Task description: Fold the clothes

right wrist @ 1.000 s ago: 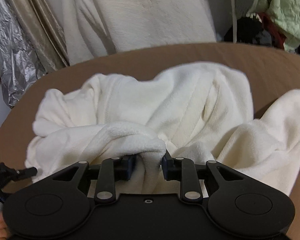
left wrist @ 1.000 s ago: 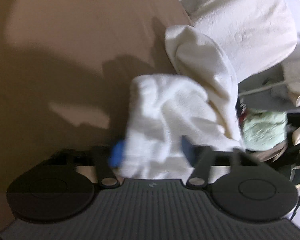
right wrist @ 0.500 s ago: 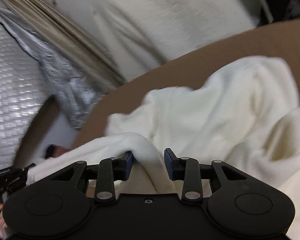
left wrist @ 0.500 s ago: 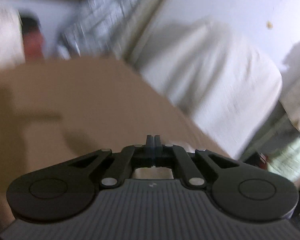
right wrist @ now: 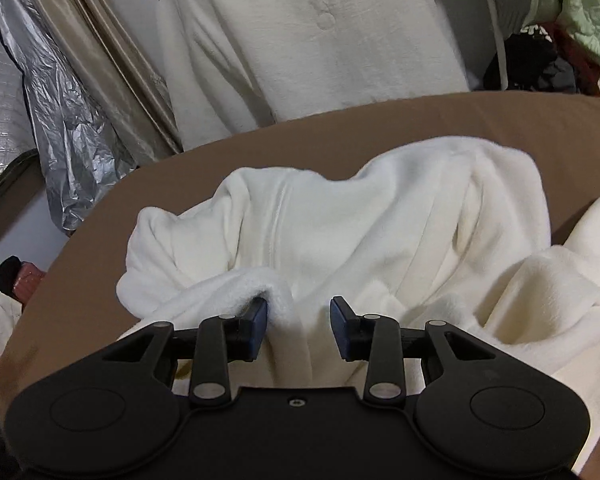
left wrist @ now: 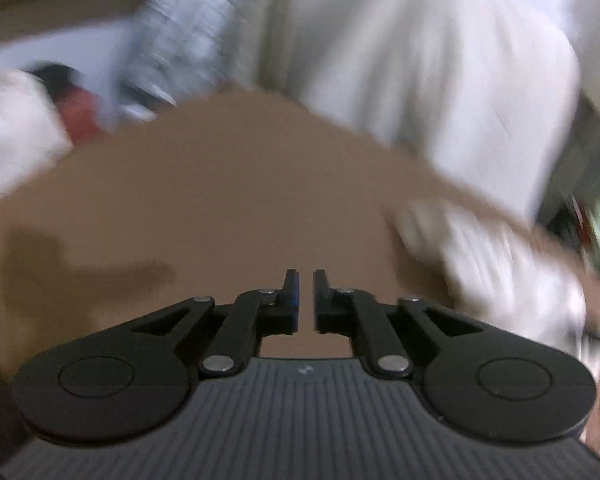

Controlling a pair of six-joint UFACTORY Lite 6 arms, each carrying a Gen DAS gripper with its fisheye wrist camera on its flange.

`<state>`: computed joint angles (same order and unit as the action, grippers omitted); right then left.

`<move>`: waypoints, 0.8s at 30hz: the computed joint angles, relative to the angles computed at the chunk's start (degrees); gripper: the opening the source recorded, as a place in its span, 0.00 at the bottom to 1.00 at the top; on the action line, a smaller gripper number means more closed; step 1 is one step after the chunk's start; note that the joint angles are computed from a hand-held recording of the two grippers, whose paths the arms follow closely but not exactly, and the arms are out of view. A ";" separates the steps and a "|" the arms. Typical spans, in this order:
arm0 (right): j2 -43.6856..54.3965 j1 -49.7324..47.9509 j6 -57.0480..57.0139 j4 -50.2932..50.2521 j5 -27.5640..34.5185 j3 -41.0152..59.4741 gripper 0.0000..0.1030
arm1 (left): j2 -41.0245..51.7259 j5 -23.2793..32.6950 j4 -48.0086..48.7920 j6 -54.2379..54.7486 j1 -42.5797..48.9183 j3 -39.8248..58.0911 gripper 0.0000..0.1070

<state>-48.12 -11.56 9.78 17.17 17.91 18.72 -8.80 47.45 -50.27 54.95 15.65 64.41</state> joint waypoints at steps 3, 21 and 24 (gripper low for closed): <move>-0.67 0.07 1.01 -1.43 0.52 0.06 0.40 | -4.25 -2.85 -5.66 13.01 -7.07 -14.28 0.22; 4.97 -2.00 -8.94 10.87 -1.13 0.75 0.40 | -15.81 -12.50 -1.89 26.48 -19.49 -33.58 0.61; 5.38 -4.17 -15.22 17.97 -0.38 0.47 0.40 | -17.89 -19.39 4.04 24.06 -25.55 -36.64 0.61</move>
<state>-42.75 -15.73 -5.44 35.14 17.53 19.19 -26.69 28.06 -46.23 79.01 -9.90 27.77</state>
